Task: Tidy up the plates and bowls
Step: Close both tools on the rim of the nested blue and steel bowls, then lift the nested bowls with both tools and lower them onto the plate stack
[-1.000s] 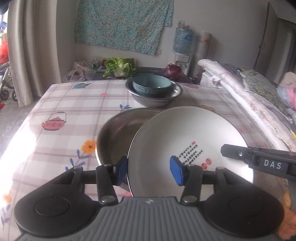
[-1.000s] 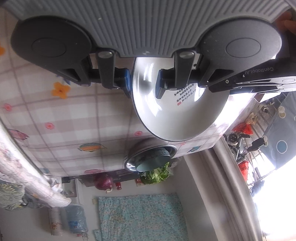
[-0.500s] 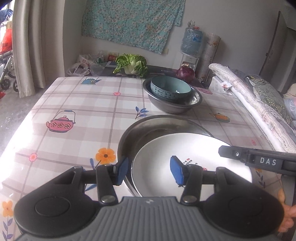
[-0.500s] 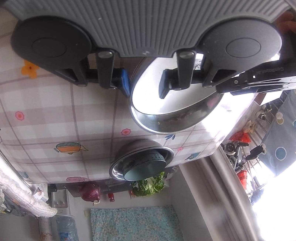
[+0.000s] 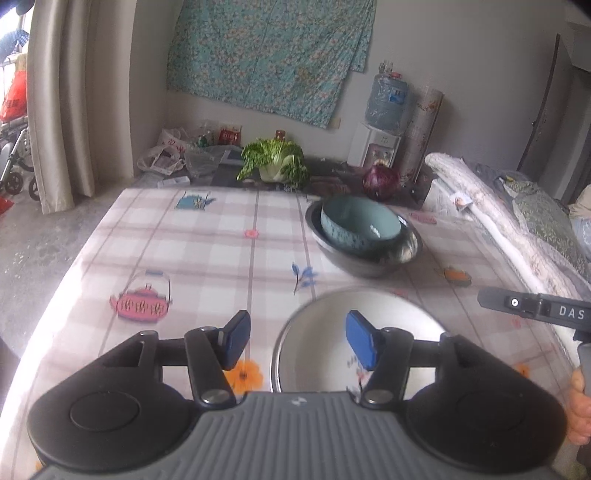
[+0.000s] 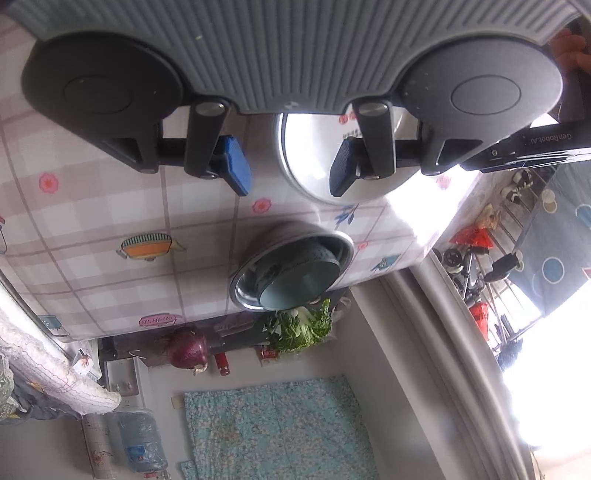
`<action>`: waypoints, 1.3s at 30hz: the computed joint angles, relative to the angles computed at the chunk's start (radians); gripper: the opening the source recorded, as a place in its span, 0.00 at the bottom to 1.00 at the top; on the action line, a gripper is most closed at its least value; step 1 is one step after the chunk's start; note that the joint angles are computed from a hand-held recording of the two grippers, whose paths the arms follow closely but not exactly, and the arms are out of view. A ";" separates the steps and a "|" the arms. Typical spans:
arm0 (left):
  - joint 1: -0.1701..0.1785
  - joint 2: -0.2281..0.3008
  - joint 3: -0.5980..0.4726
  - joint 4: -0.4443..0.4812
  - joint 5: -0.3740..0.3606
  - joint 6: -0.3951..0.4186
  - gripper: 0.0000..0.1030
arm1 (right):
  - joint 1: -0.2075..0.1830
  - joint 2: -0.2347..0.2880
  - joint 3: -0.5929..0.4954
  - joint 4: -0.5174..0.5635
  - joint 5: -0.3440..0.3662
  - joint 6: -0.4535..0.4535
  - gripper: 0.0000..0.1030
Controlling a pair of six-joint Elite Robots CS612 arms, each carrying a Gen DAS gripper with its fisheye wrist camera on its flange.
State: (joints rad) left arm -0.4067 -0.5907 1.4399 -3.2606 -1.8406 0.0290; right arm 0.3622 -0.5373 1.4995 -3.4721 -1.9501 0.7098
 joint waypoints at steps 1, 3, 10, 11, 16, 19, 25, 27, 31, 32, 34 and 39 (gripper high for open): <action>0.001 0.009 -0.026 0.015 -0.007 -0.006 0.58 | -0.006 0.000 -0.003 -0.004 0.003 -0.004 0.46; 0.001 0.030 -0.082 0.046 -0.023 -0.014 0.59 | -0.022 -0.001 -0.011 -0.003 0.013 -0.012 0.46; -0.009 0.135 -0.322 0.229 -0.075 -0.019 0.61 | -0.088 0.018 -0.069 0.032 0.095 -0.013 0.46; -0.012 0.150 -0.354 0.252 -0.069 -0.019 0.59 | -0.097 0.023 -0.079 0.040 0.109 -0.013 0.44; -0.026 0.215 -0.484 0.384 -0.067 0.004 0.52 | -0.130 0.051 -0.134 0.091 0.133 -0.022 0.39; -0.030 0.237 -0.528 0.444 -0.070 0.012 0.45 | -0.148 0.067 -0.165 0.116 0.162 -0.013 0.35; -0.031 0.260 -0.576 0.526 -0.084 0.010 0.31 | -0.166 0.093 -0.207 0.152 0.213 -0.018 0.28; -0.030 0.268 -0.593 0.558 -0.087 0.000 0.24 | -0.169 0.100 -0.220 0.173 0.227 -0.015 0.24; -0.026 0.287 -0.626 0.597 -0.116 -0.021 0.22 | -0.177 0.113 -0.234 0.188 0.254 0.013 0.20; -0.025 0.291 -0.632 0.601 -0.119 -0.020 0.21 | -0.178 0.116 -0.237 0.191 0.258 0.018 0.19; -0.026 0.294 -0.638 0.600 -0.117 -0.019 0.21 | -0.182 0.122 -0.246 0.204 0.267 0.025 0.17; -0.027 0.305 -0.660 0.614 -0.119 -0.034 0.21 | -0.194 0.139 -0.271 0.216 0.307 0.050 0.13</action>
State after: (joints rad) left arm -0.4334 -0.2857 0.7804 -2.6464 -1.9596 -0.0050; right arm 0.1684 -0.3985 1.2290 -3.2564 -1.6426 0.7593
